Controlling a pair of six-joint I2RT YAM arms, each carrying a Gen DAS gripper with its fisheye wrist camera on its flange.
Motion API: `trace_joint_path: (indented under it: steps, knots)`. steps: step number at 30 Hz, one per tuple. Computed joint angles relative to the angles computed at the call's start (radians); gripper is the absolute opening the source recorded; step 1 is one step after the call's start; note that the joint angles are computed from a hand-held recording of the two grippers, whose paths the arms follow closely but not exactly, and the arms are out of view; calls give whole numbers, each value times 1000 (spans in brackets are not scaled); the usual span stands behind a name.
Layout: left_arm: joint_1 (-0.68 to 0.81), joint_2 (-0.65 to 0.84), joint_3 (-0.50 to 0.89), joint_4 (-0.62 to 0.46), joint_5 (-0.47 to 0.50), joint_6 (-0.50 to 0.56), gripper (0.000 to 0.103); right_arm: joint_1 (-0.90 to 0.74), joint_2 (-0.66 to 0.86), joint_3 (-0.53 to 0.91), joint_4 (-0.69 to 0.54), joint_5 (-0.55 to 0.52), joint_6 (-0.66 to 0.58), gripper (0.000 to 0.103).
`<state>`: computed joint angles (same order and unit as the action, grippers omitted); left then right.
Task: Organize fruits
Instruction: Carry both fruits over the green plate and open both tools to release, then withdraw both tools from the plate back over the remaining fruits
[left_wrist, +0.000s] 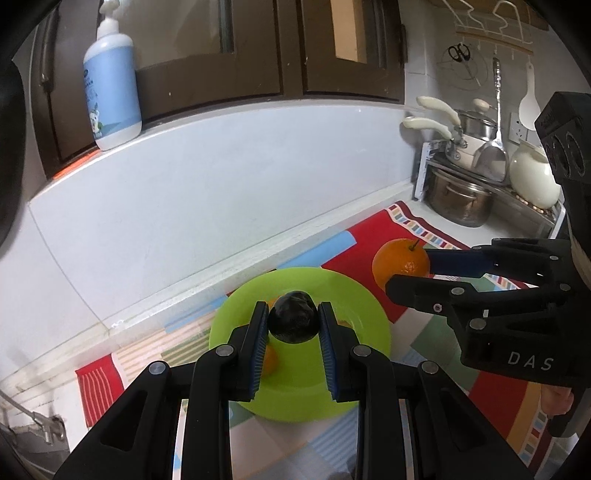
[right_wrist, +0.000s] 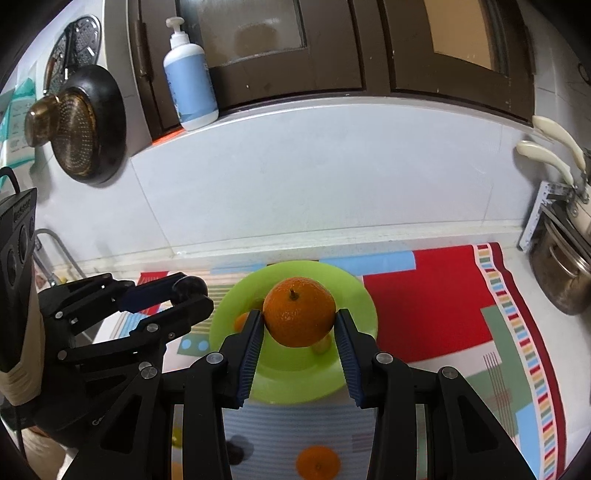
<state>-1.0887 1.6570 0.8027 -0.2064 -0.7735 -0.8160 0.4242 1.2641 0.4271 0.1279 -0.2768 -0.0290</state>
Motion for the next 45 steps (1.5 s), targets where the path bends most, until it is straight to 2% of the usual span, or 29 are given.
trace_joint_path:
  steps: [14, 27, 31, 34, 36, 45]
  knots:
    - [176, 140, -26, 237, 169, 155, 27, -1, 355, 153, 113, -3, -36, 41]
    - [274, 300, 46, 317, 296, 239, 27, -37, 599, 294, 126, -40, -53, 41]
    - [286, 328, 61, 325, 312, 245, 27, -40, 635, 318, 123, -45, -55, 41]
    - [287, 331, 65, 321, 305, 239, 35, -39, 642, 322, 127, -43, -56, 41]
    - [288, 326, 61, 320, 298, 232, 35, -39, 644, 318, 137, -33, -48, 41]
    - [257, 254, 28, 258, 241, 168, 38, -37, 578, 259, 157, -26, -46, 41]
